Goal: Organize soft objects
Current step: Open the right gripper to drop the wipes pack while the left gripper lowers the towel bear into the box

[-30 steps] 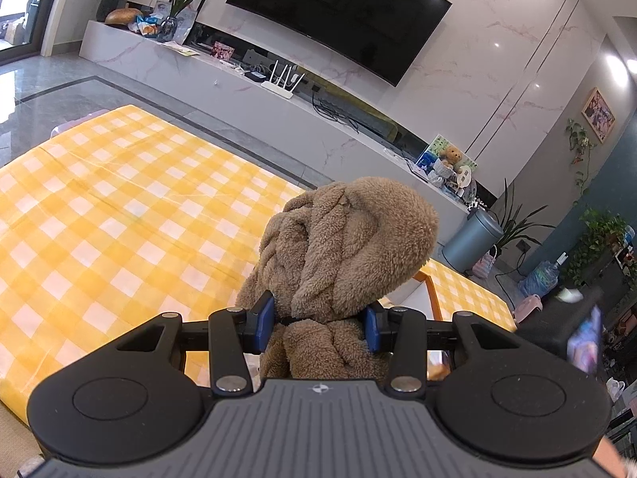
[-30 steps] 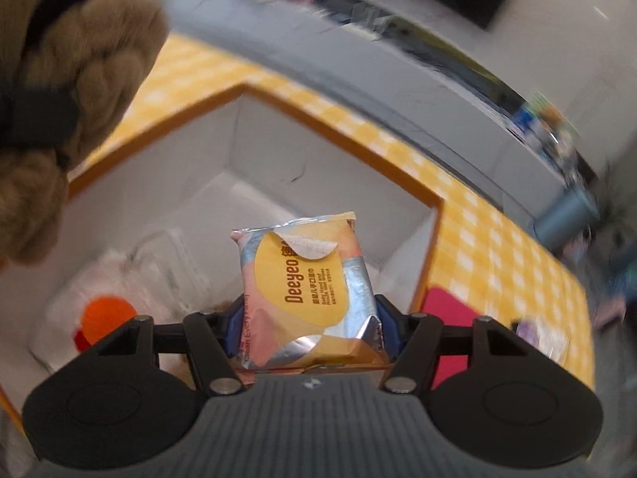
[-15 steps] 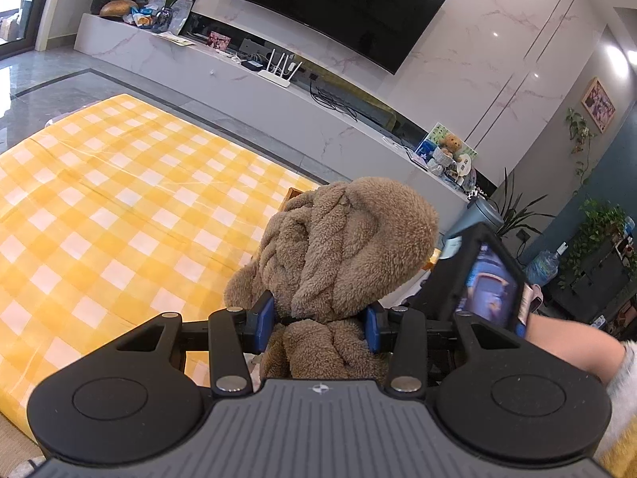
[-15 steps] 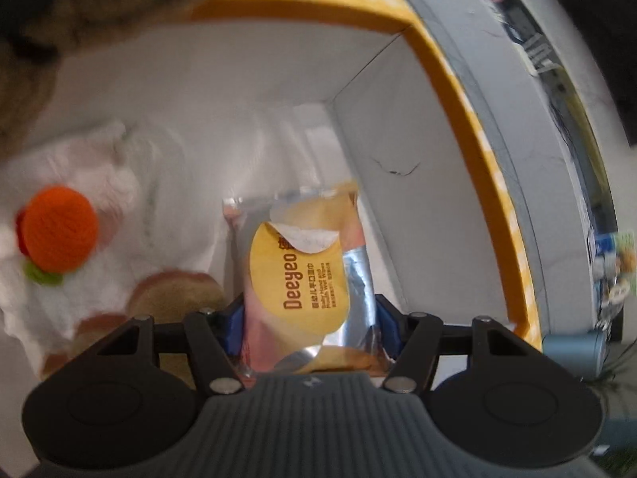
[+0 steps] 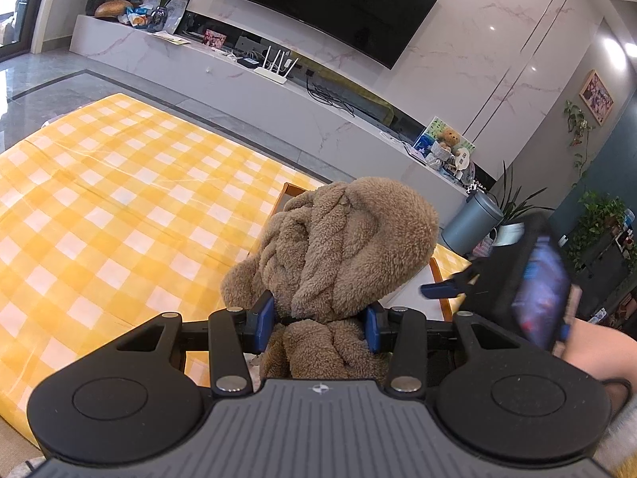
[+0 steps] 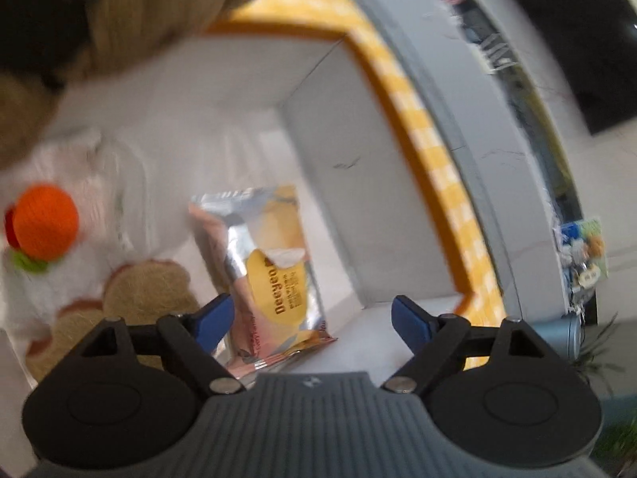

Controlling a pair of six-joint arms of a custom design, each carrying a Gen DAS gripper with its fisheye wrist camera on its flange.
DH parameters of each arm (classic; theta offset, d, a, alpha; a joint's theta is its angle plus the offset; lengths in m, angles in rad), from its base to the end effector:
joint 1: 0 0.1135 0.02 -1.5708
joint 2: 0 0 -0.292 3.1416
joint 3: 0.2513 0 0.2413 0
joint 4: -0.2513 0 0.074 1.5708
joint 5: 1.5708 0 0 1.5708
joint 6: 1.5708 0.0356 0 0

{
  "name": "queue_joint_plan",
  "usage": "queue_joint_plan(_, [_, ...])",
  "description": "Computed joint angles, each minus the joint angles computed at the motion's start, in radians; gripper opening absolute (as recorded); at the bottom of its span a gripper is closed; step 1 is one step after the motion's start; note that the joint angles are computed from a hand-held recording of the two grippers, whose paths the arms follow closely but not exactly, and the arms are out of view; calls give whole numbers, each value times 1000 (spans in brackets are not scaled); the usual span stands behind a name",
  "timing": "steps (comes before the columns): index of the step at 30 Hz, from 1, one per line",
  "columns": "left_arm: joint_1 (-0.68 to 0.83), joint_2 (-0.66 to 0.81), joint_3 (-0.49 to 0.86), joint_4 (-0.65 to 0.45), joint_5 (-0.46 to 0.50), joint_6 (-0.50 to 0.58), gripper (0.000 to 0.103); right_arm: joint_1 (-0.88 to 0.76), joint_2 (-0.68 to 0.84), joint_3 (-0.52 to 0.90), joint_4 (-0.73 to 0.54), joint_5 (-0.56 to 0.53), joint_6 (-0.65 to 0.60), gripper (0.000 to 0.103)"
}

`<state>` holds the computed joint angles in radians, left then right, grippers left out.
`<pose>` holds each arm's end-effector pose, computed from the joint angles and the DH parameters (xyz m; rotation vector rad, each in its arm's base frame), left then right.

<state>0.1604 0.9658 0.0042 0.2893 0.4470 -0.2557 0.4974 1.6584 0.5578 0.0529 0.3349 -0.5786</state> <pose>0.1208 0.0040 0.1302 -0.2193 2.2106 -0.5521 0.2329 0.1131 0.1300 -1.2292 2.2892 -0.4666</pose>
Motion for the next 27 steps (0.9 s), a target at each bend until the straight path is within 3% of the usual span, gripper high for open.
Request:
queue_joint_plan(7, [-71, 3, 2, 31, -43, -19, 50, -15, -240, -131, 23, -58, 51, 86])
queue_joint_plan(11, [-241, -27, 57, -6, -238, -49, 50, -25, -323, -177, 28, -76, 20, 86])
queue_joint_plan(19, [-458, 421, 194, 185, -515, -72, 50, -71, -335, -224, 102, -119, 26, 86])
queue_joint_plan(27, [-650, 663, 307, 159, -797, -133, 50, -169, -426, -253, 81, -234, 23, 86])
